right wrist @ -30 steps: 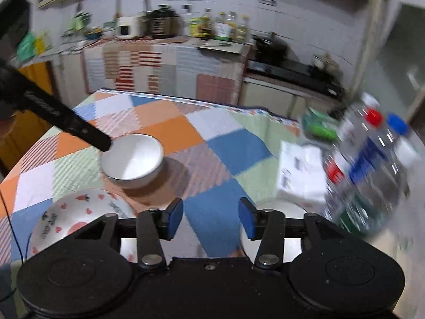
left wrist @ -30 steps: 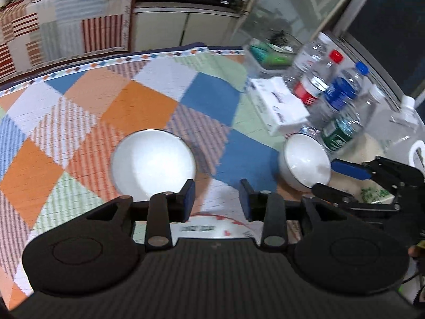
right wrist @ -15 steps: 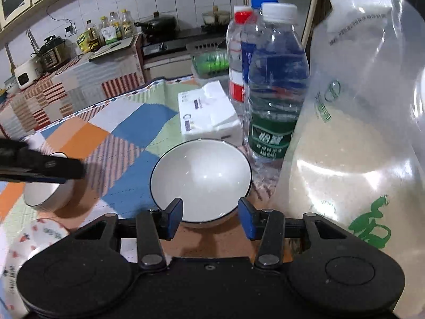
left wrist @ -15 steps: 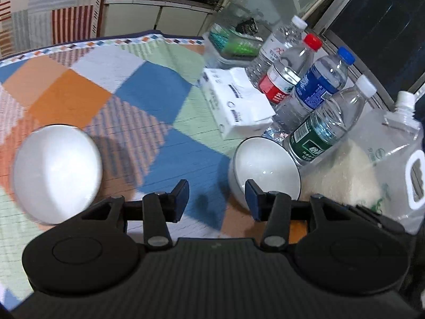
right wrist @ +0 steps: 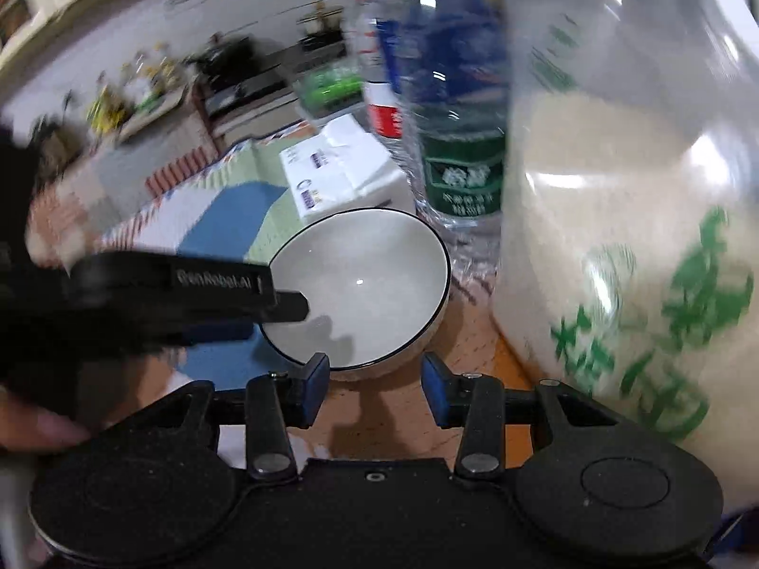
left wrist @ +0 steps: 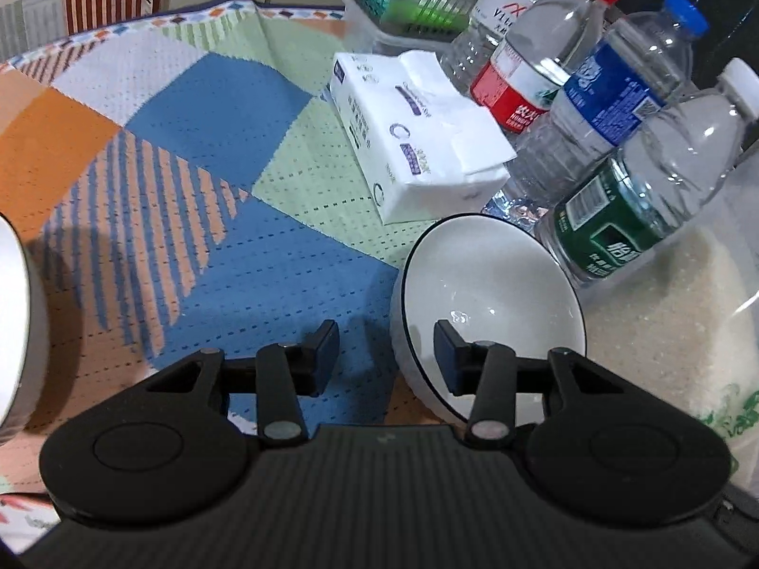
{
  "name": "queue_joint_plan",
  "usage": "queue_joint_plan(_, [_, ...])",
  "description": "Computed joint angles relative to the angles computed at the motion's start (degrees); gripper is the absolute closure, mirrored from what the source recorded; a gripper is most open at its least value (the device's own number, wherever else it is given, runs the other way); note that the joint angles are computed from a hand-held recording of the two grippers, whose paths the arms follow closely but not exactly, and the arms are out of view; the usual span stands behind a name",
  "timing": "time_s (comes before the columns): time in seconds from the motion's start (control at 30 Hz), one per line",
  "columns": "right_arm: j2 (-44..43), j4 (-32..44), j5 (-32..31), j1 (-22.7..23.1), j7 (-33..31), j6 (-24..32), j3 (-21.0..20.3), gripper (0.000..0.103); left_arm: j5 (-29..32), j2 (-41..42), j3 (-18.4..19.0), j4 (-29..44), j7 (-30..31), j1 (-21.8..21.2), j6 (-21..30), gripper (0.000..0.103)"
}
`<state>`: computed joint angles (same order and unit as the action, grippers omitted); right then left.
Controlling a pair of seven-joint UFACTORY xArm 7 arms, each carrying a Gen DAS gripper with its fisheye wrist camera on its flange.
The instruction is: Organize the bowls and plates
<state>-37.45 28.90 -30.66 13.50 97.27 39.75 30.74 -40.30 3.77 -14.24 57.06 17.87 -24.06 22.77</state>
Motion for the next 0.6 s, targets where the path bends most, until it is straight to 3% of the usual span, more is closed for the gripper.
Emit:
queue_joint_plan(0.13, [-0.28,-1.61,0.64,-3.24,8.47,-3.71,0.82,0.056,-9.3,1.74,-1.73,1.4,5.86,2.24,2.66,0.087])
queue_joint_plan(0.2, [1.39,-1.75,1.74,-3.75,9.73,-5.23,-0.43,0.061,-8.54,1.76,-0.55,1.37,3.94,0.96,2.41,0.091])
queue_joint_plan(0.33, [4.36,-2.29,4.3,-4.57,13.29,-7.2,-2.34,0.07,-8.64,1.66,-0.58,1.36,3.86,0.86,2.75,0.093])
queue_joint_plan(0.4, [4.58,-2.86,3.46,-5.71,15.82,-8.13,-1.84,0.084,-7.38,1.49,-0.23,1.76,2.71,0.97,4.57,0.093])
queue_joint_plan(0.6, [4.53,-1.97,4.07,-2.57,12.14,-6.46,-4.3,0.084,-8.4,-2.07,0.69,0.1,4.2,1.41,7.74,0.092])
